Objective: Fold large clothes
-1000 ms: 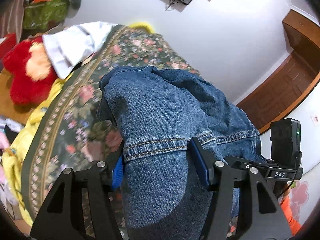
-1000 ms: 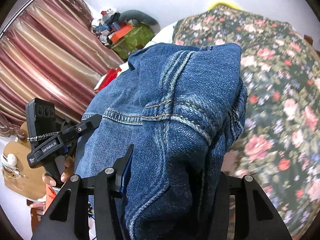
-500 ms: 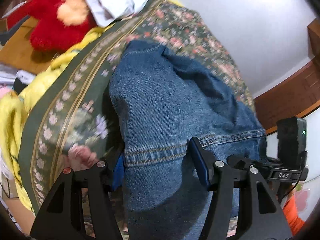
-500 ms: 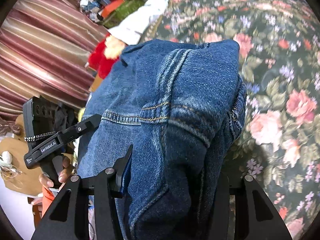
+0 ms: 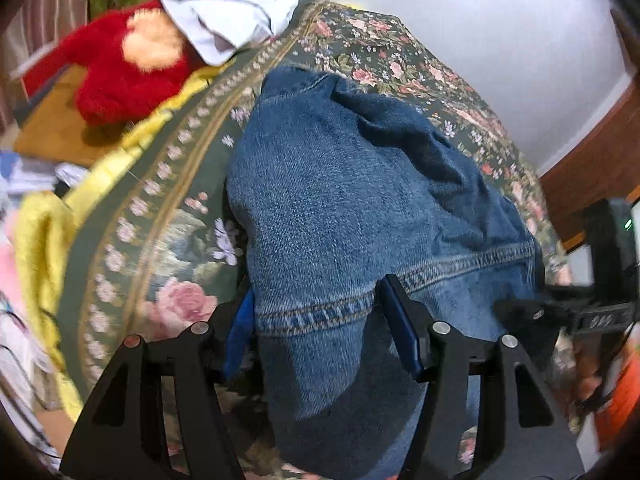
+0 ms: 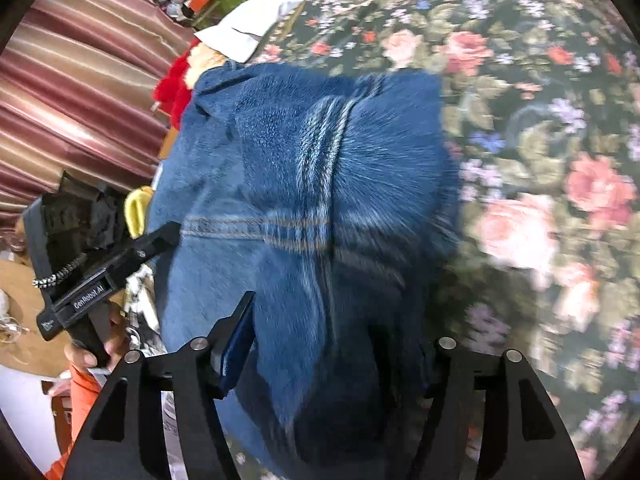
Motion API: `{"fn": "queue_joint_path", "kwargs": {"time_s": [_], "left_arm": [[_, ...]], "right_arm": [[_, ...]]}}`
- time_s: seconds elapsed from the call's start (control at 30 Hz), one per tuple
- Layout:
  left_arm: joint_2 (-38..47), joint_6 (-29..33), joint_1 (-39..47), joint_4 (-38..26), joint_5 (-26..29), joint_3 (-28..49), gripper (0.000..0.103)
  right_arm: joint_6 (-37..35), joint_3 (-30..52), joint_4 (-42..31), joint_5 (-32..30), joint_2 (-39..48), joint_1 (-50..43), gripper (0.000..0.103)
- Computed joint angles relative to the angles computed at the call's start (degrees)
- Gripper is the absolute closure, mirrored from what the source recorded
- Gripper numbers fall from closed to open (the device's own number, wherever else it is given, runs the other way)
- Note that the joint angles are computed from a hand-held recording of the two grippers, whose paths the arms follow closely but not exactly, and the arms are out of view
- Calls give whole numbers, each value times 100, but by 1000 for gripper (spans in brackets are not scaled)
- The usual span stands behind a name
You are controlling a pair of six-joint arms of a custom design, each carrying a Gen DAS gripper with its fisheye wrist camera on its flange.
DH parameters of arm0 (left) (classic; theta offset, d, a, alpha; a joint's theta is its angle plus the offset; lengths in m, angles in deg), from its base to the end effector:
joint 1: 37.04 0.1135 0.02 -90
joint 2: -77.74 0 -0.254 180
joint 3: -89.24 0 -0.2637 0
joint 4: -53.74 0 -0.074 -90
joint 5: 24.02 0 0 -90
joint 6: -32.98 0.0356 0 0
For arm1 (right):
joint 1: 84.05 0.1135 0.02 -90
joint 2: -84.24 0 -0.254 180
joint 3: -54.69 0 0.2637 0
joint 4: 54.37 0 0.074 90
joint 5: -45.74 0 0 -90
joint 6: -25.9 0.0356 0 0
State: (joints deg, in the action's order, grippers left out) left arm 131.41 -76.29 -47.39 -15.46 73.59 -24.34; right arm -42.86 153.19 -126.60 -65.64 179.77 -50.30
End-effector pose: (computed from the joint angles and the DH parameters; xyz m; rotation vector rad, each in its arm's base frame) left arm 0.1832 -0.0383 0.2852 -0.1493 2.5810 -0.3654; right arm 0.2803 0.2029 0.2798 -0.4161 2.8755 0.7315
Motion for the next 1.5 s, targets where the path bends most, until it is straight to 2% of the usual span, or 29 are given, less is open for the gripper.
{"fn": "queue_joint_path", "kwargs": {"time_s": [0.1, 0.2, 0.23, 0.3, 0.33, 0.47, 0.53, 0.6, 0.67, 0.83, 0.97, 1.07, 1.17, 1.3, 1.4, 1.5], "left_arm": [[-101, 29, -646, -318, -968, 233, 42], [-294, -132, -1578, -581, -2008, 379, 42], [-309, -215, -1819, -629, -2159, 416, 42], [-337, -443, -2368, -726, -2391, 403, 42], [-320, -554, -2585, -745, -2512, 378, 42], [-191, -1193, -3568, -996, -3276, 25, 28], [-370, -1457, -3781, -1066, -3397, -198, 23], [-610, -1643, -3872, -1240, -3408, -302, 20], [-792, -1679, -3917, -1541, -3473, -302, 18], [-901, -1636, -3581, -2142, -3528, 93, 19], [-870, -802, -2613, -1653, -3376, 607, 19], [-291, 59, -1687, -926, -2946, 966, 19], [469, 500, -1023, -238, -2453, 1188, 19], [1652, 655, -459, 290, -1763, 1582, 19], [2328, 634, -248, 586, -1463, 1823, 19], [2810, 584, -81, 790, -1297, 1956, 18]], "right_arm": [[-402, 30, -323, 271, -396, -125, 40], [-607, 1, -371, 1007, -870, 95, 39], [-673, -29, -349, 1290, -997, 249, 38], [-822, -108, -304, 1586, -1102, 506, 26], [-905, -224, -253, 1668, -1151, 621, 24], [-1107, -663, -269, 1834, -1065, 864, 24], [-1101, -975, -144, 1659, -1216, 772, 22], [-1137, -1179, -142, 1480, -1404, 569, 18], [-1226, -1212, -235, 1449, -1497, 484, 17], [-1450, -825, -645, 1610, -1688, 352, 17], [-1404, -344, -432, 1819, -1665, 314, 17], [-1091, 112, -111, 1941, -1315, 263, 16], [-898, 714, 89, 1889, -610, 223, 15], [-904, 1429, 212, 1949, 385, 283, 16], [-1058, 1897, 161, 2125, 1066, 335, 16], [-1301, 1952, 274, 2343, 1437, 292, 16]]}}
